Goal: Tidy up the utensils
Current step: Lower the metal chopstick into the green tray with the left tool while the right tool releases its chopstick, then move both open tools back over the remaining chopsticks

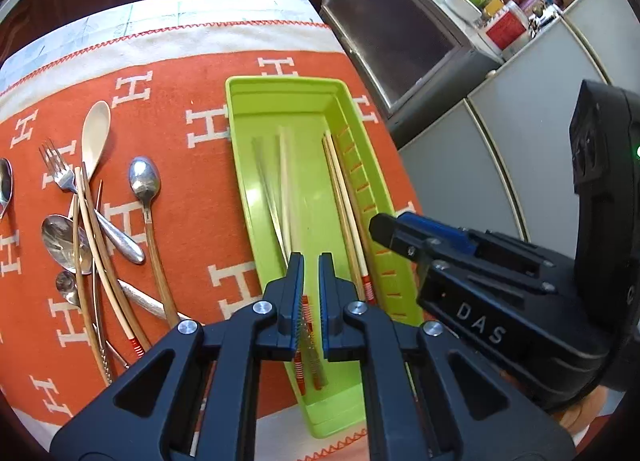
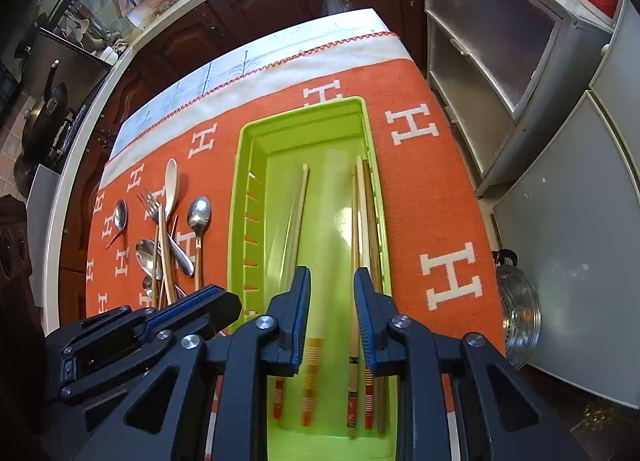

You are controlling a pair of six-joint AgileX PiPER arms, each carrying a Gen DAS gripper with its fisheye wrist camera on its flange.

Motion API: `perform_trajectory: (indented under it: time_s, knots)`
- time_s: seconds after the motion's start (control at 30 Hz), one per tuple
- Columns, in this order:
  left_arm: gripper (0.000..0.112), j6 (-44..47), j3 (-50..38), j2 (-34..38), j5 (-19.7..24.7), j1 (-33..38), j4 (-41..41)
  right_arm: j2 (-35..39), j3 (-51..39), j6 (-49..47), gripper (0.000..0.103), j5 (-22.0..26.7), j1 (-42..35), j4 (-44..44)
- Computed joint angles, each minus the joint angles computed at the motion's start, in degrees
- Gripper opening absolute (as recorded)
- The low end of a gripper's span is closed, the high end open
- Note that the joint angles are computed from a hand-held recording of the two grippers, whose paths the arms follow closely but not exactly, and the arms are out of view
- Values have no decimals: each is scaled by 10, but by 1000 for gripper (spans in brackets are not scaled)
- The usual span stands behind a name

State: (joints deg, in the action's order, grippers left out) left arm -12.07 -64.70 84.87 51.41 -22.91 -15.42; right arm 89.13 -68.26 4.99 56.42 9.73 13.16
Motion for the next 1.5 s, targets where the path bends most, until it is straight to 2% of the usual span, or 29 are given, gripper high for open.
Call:
perform_trajectory:
  time_s: [0.3,0.4,0.47,0.5,0.77,0.93,1.0,1.13,1.2,1.3,1.4,1.5]
  knots:
    - [4,-6,12,-43,17,-11,48,-11,8,13,23,-14,21,-4]
    - [12,-14,18,-64,22,-14,68,-15,11,16,23,-16,27,-1]
    - [24,-21,23,-80,26,-13,81,-20,15,18,23,-20,32,0]
    - [26,-34,25,-89,29,-13,96,-23,18,15,23,-22,30,3]
    - [31,-52,37,-140,49,0,132,-52,56,24,24,-48,27,34]
    - [35,-86,58,-184,52,2,184,-92,93,84,48,-91,53,-7]
    - [35,-83,69,-203,53,18,193,-102,101,95,48,-98,64,-16]
    - [35,-57,102,-245,53,77,194,-120,111,123,48,-105,104,-40]
    - [35,-3,116,-259,56,141,158,-127,113,141,48,-106,129,-56]
    - [35,90,140,-272,60,242,104,-131,113,166,57,-109,163,-72]
    - [35,174,167,-285,63,329,69,-147,125,203,64,-131,198,-89]
    - [35,245,199,-303,54,396,39,-170,150,290,64,-164,254,-155]
